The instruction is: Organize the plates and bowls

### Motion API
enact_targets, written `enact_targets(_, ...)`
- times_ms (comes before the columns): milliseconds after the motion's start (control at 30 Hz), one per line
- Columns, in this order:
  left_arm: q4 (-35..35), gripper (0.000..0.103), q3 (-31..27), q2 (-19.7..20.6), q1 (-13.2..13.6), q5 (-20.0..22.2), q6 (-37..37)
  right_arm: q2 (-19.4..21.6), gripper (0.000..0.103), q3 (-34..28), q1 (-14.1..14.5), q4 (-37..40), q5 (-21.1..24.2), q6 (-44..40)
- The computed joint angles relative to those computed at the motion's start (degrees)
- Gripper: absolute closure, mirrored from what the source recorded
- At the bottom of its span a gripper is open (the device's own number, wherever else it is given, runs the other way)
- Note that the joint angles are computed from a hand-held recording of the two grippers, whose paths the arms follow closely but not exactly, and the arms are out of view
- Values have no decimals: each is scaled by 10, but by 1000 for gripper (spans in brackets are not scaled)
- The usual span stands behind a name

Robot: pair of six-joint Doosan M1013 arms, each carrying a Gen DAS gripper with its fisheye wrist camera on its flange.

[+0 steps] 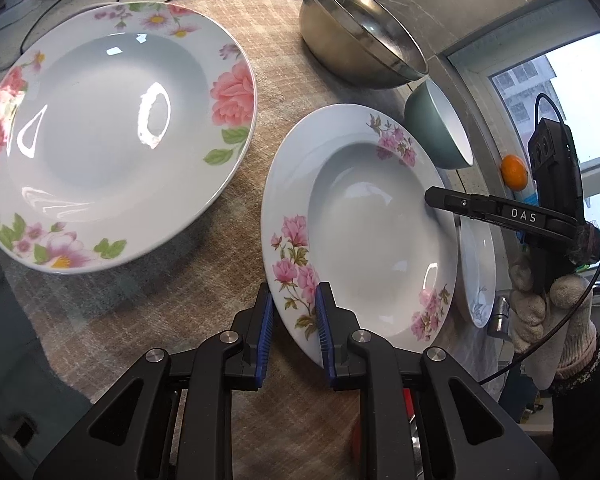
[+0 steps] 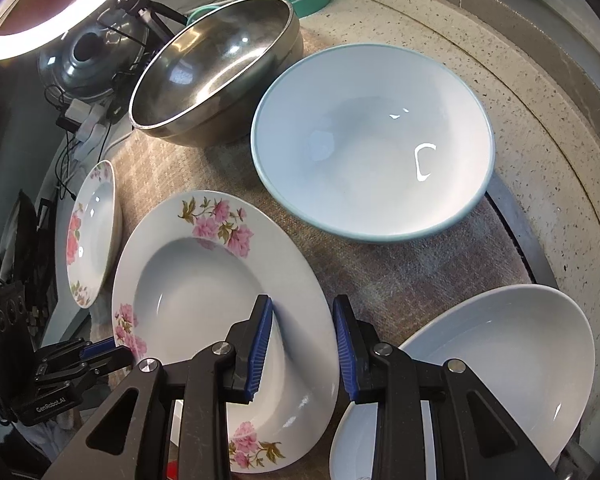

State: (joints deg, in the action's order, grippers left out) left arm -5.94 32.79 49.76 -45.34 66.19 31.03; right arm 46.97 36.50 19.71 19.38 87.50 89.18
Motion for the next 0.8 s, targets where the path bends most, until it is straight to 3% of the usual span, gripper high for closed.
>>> enact_targets(800, 1, 84, 95, -52, -2, -41, -10, -5, 75, 8, 22, -21, 17, -3)
